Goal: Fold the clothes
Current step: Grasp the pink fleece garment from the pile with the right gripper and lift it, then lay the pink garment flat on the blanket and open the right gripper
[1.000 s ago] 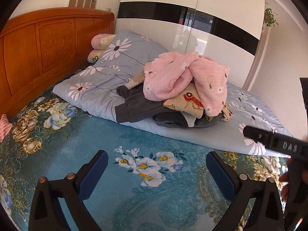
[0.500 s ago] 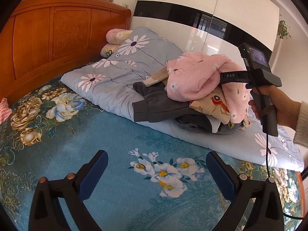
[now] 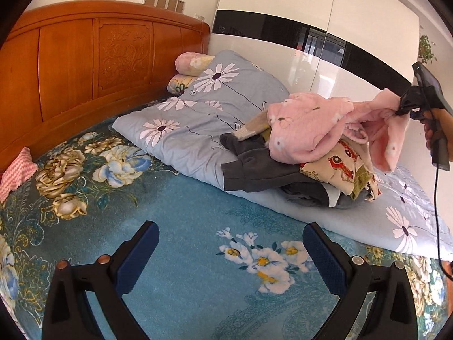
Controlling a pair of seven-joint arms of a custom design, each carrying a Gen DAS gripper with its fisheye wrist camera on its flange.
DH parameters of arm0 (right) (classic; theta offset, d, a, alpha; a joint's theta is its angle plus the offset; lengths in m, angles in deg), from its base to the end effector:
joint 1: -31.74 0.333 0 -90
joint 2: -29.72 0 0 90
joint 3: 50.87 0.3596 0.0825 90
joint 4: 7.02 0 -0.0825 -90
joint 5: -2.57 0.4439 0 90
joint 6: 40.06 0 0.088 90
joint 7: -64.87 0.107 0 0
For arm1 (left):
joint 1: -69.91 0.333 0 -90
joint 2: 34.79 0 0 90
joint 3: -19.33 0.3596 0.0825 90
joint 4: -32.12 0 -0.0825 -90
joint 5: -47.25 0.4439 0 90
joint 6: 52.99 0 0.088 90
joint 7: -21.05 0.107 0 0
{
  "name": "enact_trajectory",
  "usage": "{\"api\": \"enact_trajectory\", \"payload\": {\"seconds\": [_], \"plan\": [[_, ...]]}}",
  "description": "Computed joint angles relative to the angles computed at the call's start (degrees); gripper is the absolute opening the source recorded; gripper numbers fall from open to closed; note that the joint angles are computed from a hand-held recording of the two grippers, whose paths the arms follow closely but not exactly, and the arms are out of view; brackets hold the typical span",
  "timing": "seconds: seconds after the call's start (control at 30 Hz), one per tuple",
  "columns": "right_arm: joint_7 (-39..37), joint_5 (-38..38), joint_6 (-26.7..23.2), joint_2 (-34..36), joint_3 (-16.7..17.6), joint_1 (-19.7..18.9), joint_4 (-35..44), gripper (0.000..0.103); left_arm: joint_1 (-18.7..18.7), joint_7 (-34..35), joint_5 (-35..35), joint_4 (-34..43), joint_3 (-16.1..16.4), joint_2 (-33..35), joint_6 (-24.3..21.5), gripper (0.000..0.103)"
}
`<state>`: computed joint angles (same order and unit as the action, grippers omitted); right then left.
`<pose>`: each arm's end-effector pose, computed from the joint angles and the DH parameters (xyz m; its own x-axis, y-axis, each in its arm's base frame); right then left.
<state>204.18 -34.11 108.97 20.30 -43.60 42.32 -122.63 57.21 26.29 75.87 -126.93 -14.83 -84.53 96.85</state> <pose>0.5738 0.2030 0.6331 -0.1140 -0.9935 0.0015 -0.6258 0.0707 -0.7767 0.2566 -0.2888 0.4774 0.2304 -0.9555 0.1844 -0.5444 -0.2836 -0.7894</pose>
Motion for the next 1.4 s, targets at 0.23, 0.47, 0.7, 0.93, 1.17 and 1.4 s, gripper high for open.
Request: {"api": "enact_trajectory", "payload": {"seconds": [0.23,0.47,0.7,0.93,1.17,1.4], "plan": [[-8.1,6.8,4.5,-17.6,-3.1,-3.4,-9.9,0.008,-3.3,3.4,0.2,4.8,-0.8,-2.0,-4.6,0.103],[-16.3,10.4,1.5,-36.5,-5.9,-10.0,-17.8,0.008,-4.4,5.8,0.3,8.9,-2.8,-1.6,-5.3,0.103],[-31.3,12.4,-6.2,-43.0,-4.0,-9.8,-19.1,0.008,-4.8,6.8,0.2,12.3,-4.2,2.4,-4.3,0.103],[-37.6,21.9,-6.5,-41.7,0.7,-1.9,-26.9,0.008,-7.6,6.8,-1.4,10.4,-2.7,-2.6,-11.1,0.103],[-35.1,32.5,3.3,-27.5,6.3,12.4,-28.5,0.008,-11.6,6.0,-5.7,5.0,0.4,-12.6,-21.4,0.103],[-35.6,35.7,2.1,-13.4,7.9,21.4,-26.1,0.012,-14.6,5.7,-9.5,0.6,2.6,-18.3,-26.1,0.103]]}}
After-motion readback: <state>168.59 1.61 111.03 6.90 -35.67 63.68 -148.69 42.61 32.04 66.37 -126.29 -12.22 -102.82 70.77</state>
